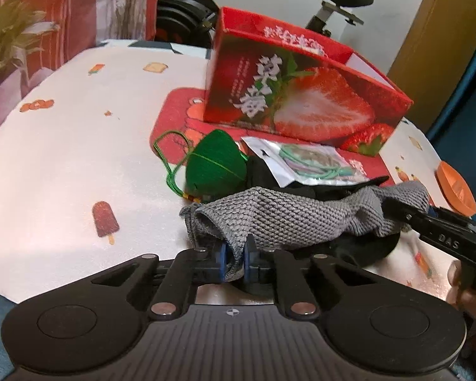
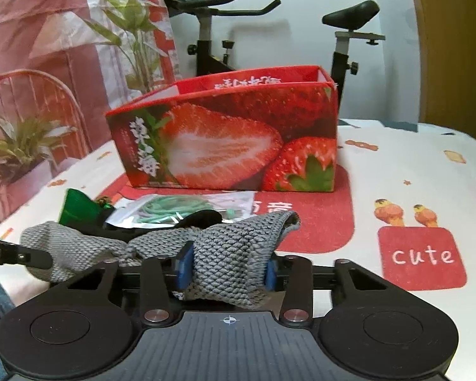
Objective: Organize soft objects
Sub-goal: 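Grasp the grey knit cloth with the left tool while the right tool grasps its other end, then lift the grey cloth with both tools and carry it over the red box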
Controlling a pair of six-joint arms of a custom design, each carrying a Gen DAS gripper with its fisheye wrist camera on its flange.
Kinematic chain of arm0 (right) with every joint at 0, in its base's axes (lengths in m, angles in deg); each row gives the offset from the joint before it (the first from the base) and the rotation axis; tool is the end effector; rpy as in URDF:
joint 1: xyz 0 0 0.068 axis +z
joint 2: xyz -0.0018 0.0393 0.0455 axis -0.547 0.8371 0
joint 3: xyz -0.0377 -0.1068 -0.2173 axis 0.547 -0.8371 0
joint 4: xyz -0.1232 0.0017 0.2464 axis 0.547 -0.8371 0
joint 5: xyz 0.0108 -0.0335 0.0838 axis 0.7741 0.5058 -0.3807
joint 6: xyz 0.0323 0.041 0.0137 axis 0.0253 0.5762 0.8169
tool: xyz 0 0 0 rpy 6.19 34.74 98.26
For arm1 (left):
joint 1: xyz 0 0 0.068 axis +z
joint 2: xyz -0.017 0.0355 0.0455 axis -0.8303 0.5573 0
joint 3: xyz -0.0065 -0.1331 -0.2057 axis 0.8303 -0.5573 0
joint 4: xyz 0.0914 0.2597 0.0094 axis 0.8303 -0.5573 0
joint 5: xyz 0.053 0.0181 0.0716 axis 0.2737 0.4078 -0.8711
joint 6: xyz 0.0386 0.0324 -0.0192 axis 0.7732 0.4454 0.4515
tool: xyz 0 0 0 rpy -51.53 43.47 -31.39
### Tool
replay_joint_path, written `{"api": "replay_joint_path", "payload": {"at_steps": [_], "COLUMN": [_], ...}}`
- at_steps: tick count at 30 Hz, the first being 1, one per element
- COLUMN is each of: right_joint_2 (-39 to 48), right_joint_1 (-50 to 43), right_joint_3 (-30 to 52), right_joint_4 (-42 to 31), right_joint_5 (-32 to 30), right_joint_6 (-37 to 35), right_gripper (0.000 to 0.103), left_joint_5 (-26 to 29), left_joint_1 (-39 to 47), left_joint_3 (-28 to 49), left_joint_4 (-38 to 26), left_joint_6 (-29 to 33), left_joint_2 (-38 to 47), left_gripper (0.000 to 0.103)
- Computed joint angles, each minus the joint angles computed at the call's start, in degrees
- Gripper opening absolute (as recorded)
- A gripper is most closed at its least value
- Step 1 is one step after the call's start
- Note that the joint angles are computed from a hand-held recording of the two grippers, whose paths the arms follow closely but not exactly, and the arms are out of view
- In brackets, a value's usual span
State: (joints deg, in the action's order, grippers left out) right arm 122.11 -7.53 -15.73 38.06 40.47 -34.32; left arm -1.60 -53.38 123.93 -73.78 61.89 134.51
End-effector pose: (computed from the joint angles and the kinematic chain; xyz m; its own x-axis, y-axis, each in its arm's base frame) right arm 0.1990 0.0868 0.1333 -0.5421 0.1665 -0.8236 -0.0468 0.9727 0.2274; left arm 0.2789 0.0004 0.2117 -0.7773 0.1214 -0.6174 0.3035 0.9319 -0.1988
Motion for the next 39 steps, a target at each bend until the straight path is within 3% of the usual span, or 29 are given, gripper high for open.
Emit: {"api": "replay_joint_path", "payload": {"at_steps": [6, 13, 25, 33, 39], "right_joint_2": [-4.8, -11.6, -11.8, -6.9, 4.6], "right_joint_1": [0.0, 1.5, 1.4, -4.1, -13.4], "right_joint_3": [-1.3, -2.2, -0.5, 9.8, 24.6], "right_joint_4": [0.3, -0.4, -1.0, -1.9, -8.0], "right_joint_5": [-1.3, 2.0, 1.8, -2.9, -13.0], "right_joint_6": [-0.6, -1.3, -2.4, -7.5, -9.6], "right_gripper": [0.030, 0.029, 0.029, 0.029, 0.029], "left_joint_5": [1.1, 4.0, 2.0, 2.1, 2.7], "left_joint_1": [1.0, 1.4, 0.2, -1.4, -3.9], "left_joint_3": [-1.1, -4.3, -3.7, 5.4, 20.0], "left_joint_4": [1.6, 5.9, 7.4, 9.1, 6.4], "left_joint_6": [-1.4, -3.3, -4.3, -6.3, -7.9], "left_joint_2": [-2.2, -9.3, -9.3, -6.6, 5.4], "left_gripper": [0.008, 0.008, 0.008, 0.008, 0.008]}}
